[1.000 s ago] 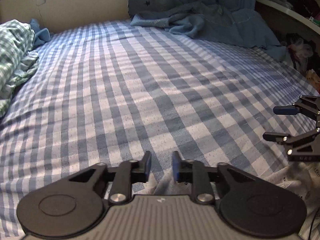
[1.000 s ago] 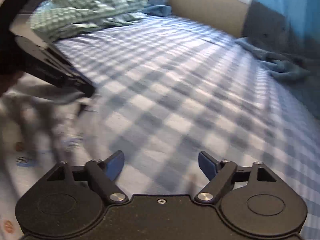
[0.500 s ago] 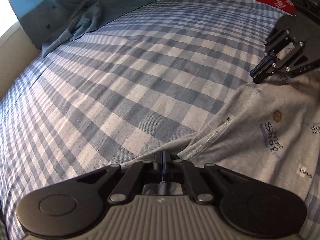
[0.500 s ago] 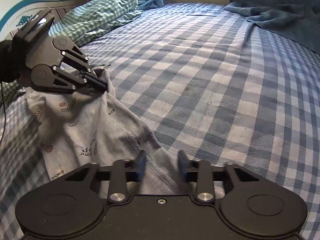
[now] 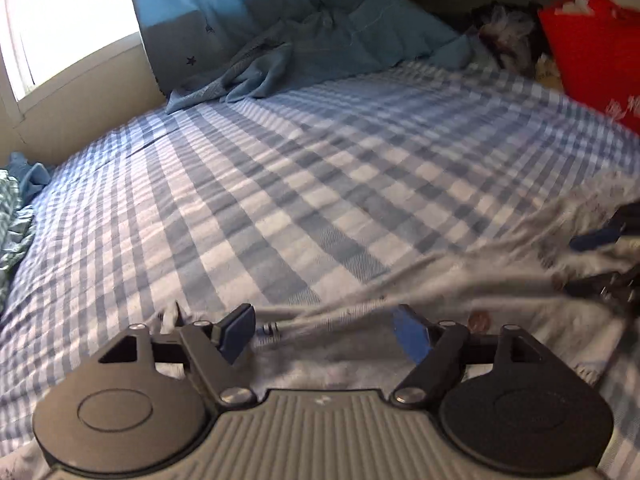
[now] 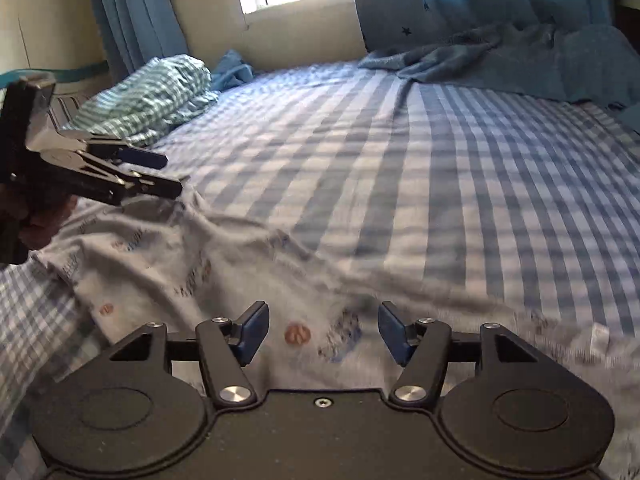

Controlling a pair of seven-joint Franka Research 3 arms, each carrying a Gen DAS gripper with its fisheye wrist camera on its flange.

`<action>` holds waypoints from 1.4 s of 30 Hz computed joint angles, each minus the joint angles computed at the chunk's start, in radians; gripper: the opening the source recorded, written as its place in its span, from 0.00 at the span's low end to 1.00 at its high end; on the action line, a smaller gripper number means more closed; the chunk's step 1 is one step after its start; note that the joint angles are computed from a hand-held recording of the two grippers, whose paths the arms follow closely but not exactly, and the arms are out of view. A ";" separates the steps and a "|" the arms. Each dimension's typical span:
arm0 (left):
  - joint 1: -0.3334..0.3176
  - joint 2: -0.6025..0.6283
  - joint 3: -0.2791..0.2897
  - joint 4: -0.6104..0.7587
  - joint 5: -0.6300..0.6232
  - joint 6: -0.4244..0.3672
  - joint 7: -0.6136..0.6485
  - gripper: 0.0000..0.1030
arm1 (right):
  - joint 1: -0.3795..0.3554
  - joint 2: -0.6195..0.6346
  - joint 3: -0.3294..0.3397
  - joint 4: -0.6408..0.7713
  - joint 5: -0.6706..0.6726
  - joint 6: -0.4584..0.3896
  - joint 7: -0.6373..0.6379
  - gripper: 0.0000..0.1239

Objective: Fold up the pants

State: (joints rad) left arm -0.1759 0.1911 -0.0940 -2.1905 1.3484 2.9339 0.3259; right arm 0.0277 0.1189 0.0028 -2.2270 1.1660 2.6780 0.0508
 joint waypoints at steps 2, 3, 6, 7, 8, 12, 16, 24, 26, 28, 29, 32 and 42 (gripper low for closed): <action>-0.033 0.048 -0.022 0.022 -0.064 -0.158 0.028 0.85 | -0.009 0.004 0.016 -0.020 0.197 0.106 -0.216 0.49; -0.053 0.042 0.004 0.018 -0.021 -0.160 -0.056 0.91 | -0.009 0.008 0.015 -0.018 0.276 0.154 -0.285 0.50; -0.043 0.025 -0.020 0.025 -0.149 -0.242 -0.006 0.95 | -0.003 0.032 0.001 0.022 0.455 0.315 -0.413 0.59; -0.049 0.009 -0.020 0.022 -0.152 -0.257 -0.035 0.95 | -0.007 0.032 -0.011 0.029 0.465 0.328 -0.419 0.59; -0.051 -0.007 -0.019 0.015 -0.134 -0.247 -0.075 0.96 | -0.013 0.022 -0.022 0.026 0.449 0.319 -0.395 0.58; -0.068 0.015 -0.052 0.049 -0.178 -0.290 -0.087 1.00 | -0.020 -0.006 -0.031 0.026 0.427 0.232 -0.343 0.60; -0.085 0.056 -0.042 0.064 -0.287 -0.327 -0.041 1.00 | -0.018 0.068 -0.035 0.054 0.219 0.235 -0.145 0.62; -0.128 0.046 -0.059 0.142 -0.282 -0.335 -0.105 1.00 | -0.188 -0.046 -0.109 0.008 0.306 0.016 -0.178 0.74; -0.135 0.106 -0.062 0.214 -0.258 -0.210 -0.106 1.00 | -0.216 -0.072 -0.142 -0.012 0.222 -0.087 0.020 0.73; -0.130 0.203 -0.091 0.325 -0.341 -0.109 0.031 1.00 | -0.252 -0.087 -0.175 -0.025 0.190 -0.237 0.170 0.71; -0.116 0.263 -0.128 0.393 -0.407 -0.075 0.149 1.00 | -0.266 -0.088 -0.186 -0.028 0.182 -0.302 0.231 0.71; -0.075 0.461 -0.279 0.626 -0.581 -0.111 0.542 1.00 | -0.274 -0.080 -0.185 -0.034 0.155 -0.343 0.353 0.71; -0.245 0.725 -0.226 1.029 -0.748 -0.352 0.819 1.00 | -0.240 0.001 -0.138 0.012 0.395 -0.101 0.523 0.48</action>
